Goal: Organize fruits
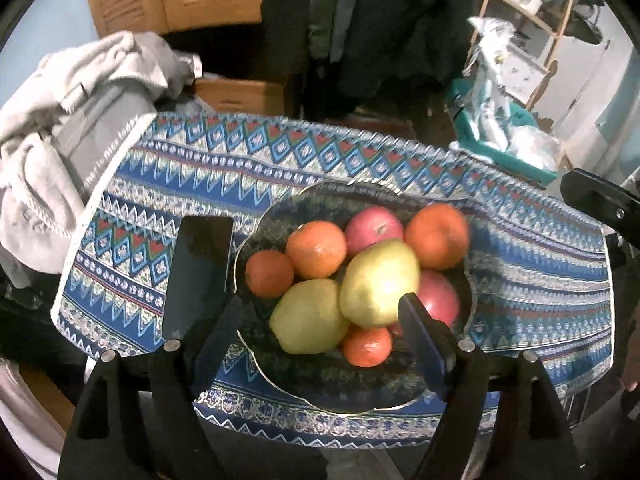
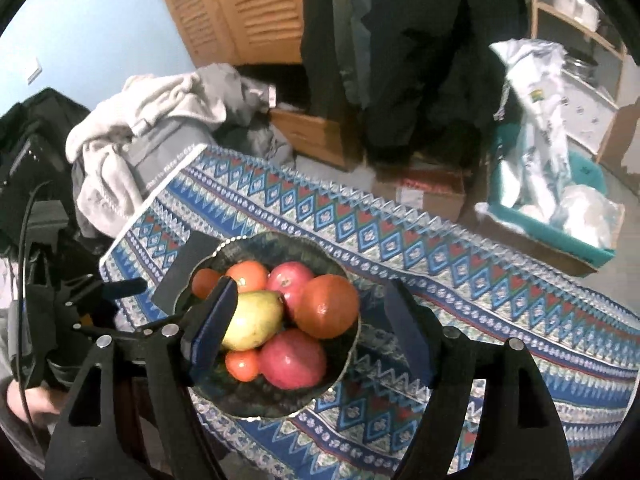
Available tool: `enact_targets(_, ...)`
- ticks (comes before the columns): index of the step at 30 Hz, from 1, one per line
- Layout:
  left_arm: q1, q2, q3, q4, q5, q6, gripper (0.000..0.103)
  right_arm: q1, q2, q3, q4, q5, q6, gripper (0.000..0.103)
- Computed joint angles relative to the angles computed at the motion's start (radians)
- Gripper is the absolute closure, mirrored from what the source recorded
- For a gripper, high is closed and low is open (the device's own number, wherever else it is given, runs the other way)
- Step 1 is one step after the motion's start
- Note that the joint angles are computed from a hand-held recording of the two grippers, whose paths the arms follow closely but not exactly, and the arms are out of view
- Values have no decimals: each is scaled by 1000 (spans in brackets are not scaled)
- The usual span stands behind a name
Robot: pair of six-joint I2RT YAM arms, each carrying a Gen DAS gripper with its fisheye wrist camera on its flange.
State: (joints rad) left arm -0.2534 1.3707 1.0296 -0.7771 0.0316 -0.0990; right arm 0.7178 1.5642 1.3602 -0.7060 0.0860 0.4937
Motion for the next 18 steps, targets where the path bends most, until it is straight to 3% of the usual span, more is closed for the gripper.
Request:
enact_targets(9,-65,-113,78,-72,-27,-52,17,-10,-149,-3,-70,79,27,24)
enact_targets(18,-151,-199,130,-79,-82,-96,16,30,-254,43,-165,206,41,20)
